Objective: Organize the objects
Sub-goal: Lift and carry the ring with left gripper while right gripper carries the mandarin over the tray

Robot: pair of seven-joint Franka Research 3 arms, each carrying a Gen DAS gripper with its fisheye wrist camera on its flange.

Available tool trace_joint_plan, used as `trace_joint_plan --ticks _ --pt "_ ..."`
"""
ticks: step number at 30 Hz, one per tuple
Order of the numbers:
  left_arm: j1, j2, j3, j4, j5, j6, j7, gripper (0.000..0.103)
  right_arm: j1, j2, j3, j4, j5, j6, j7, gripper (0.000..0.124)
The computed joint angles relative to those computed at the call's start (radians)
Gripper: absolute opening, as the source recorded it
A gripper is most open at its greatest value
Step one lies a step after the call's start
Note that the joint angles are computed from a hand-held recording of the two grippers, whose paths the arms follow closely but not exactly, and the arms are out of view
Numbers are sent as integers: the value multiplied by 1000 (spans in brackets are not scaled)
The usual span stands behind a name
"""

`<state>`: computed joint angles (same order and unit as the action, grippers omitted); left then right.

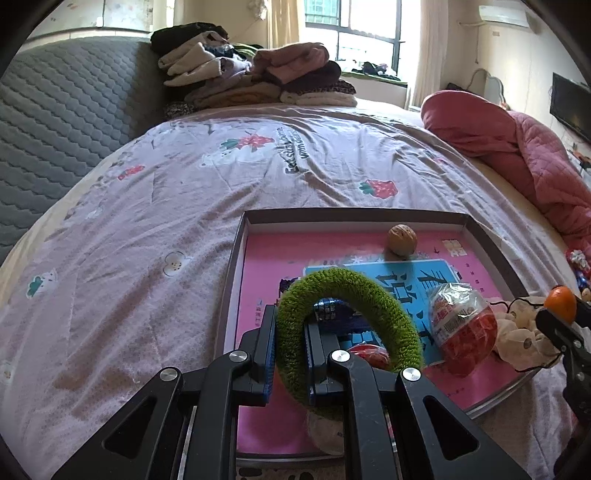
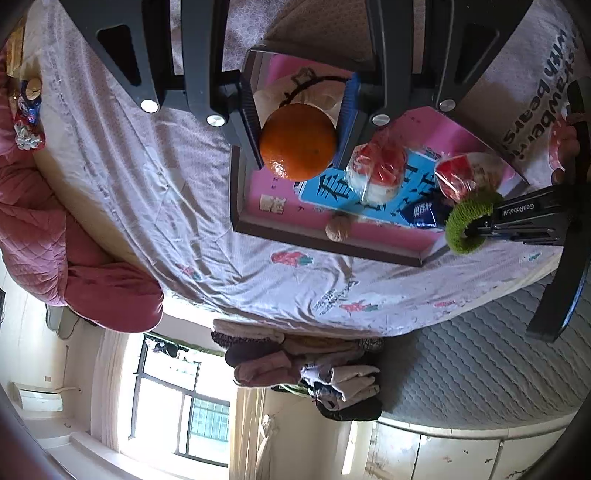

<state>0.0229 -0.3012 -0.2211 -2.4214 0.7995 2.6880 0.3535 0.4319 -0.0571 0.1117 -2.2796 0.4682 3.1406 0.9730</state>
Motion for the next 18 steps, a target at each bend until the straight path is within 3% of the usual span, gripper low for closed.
trace_joint_plan --ticks 4,12,18 --pt "1 -4 -12 2 30 -18 -8 13 2 13 2 2 1 3 -15 38" --pt "-14 -1 -6 8 29 -29 11 14 -44 47 20 3 -263 -26 191 38" --pt "-23 17 6 27 -10 -40 44 14 -46 73 12 15 -320 -42 244 39"
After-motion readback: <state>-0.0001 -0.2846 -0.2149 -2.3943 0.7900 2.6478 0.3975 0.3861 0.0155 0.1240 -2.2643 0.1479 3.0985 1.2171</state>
